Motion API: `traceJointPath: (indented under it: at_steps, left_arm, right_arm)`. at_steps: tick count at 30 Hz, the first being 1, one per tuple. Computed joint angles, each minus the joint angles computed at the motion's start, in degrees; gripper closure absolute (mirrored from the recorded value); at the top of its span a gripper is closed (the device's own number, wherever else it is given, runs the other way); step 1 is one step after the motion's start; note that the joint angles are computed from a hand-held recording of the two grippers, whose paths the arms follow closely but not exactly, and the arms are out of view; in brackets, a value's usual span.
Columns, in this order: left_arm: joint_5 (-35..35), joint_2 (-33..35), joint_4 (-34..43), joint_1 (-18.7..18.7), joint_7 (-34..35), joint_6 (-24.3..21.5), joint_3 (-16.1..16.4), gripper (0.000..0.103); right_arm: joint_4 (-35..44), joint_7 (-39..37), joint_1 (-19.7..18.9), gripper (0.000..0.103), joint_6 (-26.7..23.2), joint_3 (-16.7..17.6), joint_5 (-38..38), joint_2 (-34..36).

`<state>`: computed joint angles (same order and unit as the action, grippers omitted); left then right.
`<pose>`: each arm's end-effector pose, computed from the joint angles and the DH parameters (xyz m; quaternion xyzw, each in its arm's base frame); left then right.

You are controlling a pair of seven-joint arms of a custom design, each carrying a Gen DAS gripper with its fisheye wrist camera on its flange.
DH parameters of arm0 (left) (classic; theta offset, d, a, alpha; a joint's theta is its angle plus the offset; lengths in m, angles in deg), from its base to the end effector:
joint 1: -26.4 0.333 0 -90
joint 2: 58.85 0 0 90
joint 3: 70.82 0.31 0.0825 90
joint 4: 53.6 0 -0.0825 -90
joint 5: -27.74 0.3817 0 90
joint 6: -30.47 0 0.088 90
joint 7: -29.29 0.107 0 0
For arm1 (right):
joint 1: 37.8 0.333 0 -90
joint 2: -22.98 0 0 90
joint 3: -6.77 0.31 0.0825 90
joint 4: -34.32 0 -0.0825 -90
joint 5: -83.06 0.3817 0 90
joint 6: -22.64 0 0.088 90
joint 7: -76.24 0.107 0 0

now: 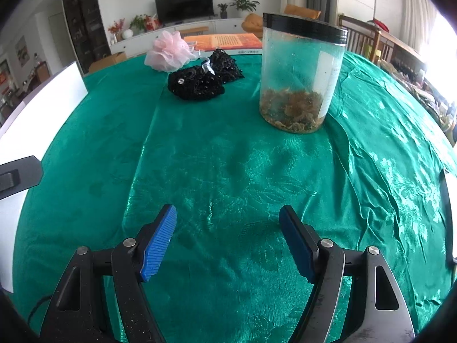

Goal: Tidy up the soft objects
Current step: 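Move both open tools back toward the black mesh bags and pink loofah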

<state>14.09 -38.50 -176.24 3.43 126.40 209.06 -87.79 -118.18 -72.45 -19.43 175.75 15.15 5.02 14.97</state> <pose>0.4881 -0.3714 0.3094 -0.4700 0.8239 -0.3085 0.0712 0.3545 0.2098 0.2810 -0.5077 0.7926 -0.2664 0.2075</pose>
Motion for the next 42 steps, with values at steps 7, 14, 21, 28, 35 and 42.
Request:
traceJointPath:
  at_steps: [7, 14, 21, 28, 35, 42]
  left_arm:
    - [5.0, 4.6, 4.1, -7.5, -6.8, -0.8, 10.3, 0.000]
    - [9.5, 6.7, 5.0, -9.3, -10.0, 0.0, 14.3, 0.000]
    - [9.9, 7.4, 3.6, -15.7, -9.6, 4.3, 20.8, 0.000]
    - [9.8, 7.9, 4.1, -20.3, -10.7, 3.6, 25.2, 0.000]
    - [10.3, 8.0, 4.3, -19.0, -10.4, 3.6, 24.1, 0.000]
    - [10.4, 7.9, 4.4, -19.4, -10.6, 3.5, 24.3, 0.000]
  right_arm:
    - [1.0, -2.6, 0.7, 0.024, -1.6, 0.3, 2.1, 1.2]
    - [1.2, -3.4, 1.0, 0.020, -1.3, 0.0, 2.0, 1.7]
    - [2.1, 3.8, -0.7, 0.020, 2.8, -0.9, -5.7, 0.4]
    - [20.2, -18.7, -3.9, 0.020, 4.0, -5.3, 5.7, 12.7]
    - [33.6, -41.2, -3.9, 0.023, -0.4, -7.8, 28.0, 26.2]
    - [24.7, -32.4, 1.3, 0.079, 6.8, -11.5, 15.7, 20.4]
